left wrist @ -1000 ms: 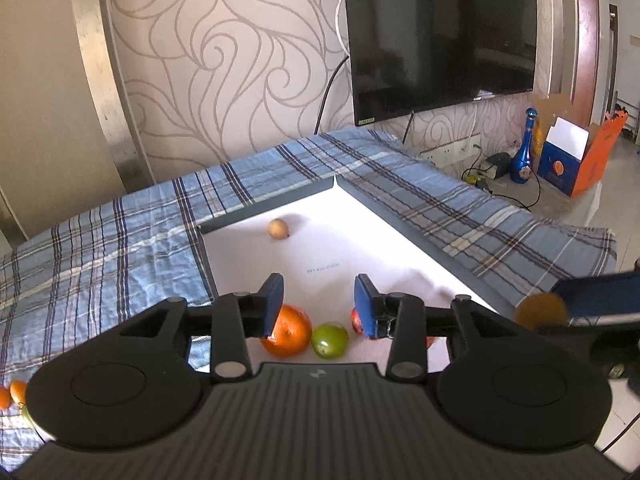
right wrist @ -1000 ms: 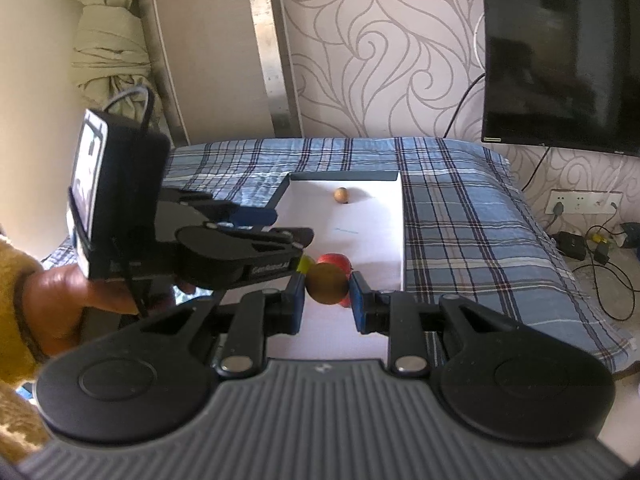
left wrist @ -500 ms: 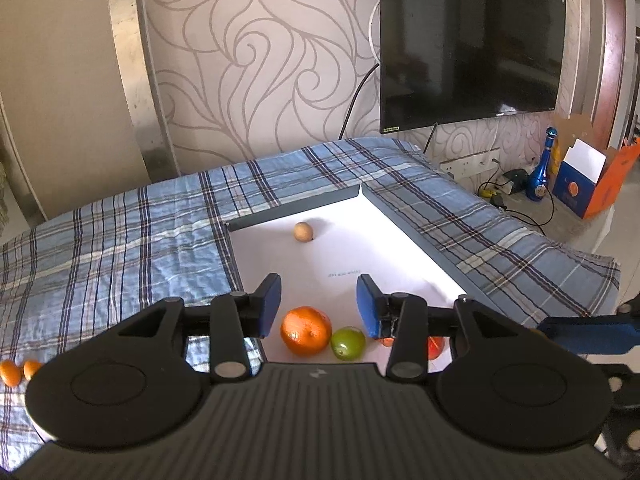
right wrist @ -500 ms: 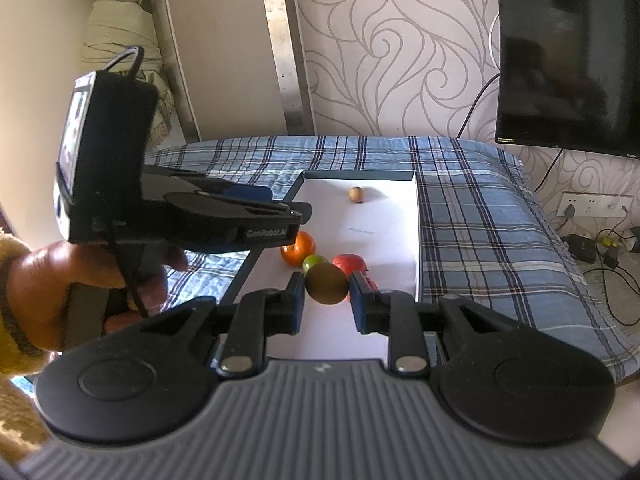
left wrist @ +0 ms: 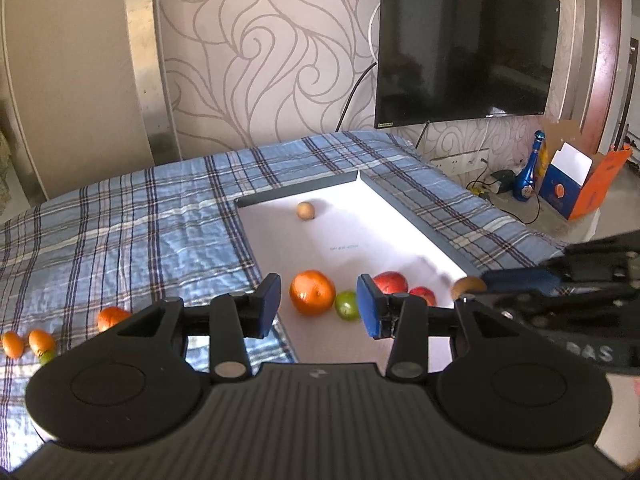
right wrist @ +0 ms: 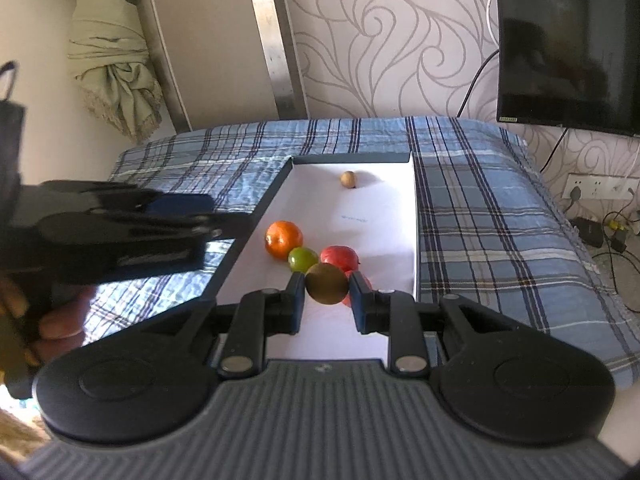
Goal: Organize fruits
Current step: 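Lower the brown kiwi into the tray and open the right gripper while the left withdraws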
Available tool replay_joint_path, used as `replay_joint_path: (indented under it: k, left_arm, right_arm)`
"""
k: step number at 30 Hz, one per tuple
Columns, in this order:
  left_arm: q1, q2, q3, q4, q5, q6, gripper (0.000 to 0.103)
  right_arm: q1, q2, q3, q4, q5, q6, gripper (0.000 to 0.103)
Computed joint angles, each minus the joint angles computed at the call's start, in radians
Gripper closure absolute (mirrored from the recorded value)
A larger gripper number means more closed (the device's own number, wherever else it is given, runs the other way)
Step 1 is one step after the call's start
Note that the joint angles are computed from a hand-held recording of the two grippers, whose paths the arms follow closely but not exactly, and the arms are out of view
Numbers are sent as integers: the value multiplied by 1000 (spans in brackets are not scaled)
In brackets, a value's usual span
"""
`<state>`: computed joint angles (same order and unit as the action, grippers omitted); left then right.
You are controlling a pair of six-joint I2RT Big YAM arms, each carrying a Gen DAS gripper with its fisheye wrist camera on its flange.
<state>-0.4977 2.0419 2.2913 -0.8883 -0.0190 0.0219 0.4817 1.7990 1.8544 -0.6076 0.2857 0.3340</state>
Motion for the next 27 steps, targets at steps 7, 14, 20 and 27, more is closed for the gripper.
replay_joint_path:
  k: [7, 14, 20, 27]
  left_arm:
    - [11, -63, -102, 30, -3, -2, 55]
    - [24, -101, -150, 38, -54, -6, 55]
    - [38, -92, -123, 4, -124, -37, 55]
    - [52, -51, -43, -58, -182, -65, 55]
  right_arm:
    - [-19, 70, 94, -21, -32, -46, 76]
    - [-49, 183, 258, -85, -48, -72, 76]
    - [-69, 282, 412, -158, -61, -56, 76]
    - [-86, 435, 679, -333, -74, -48, 75]
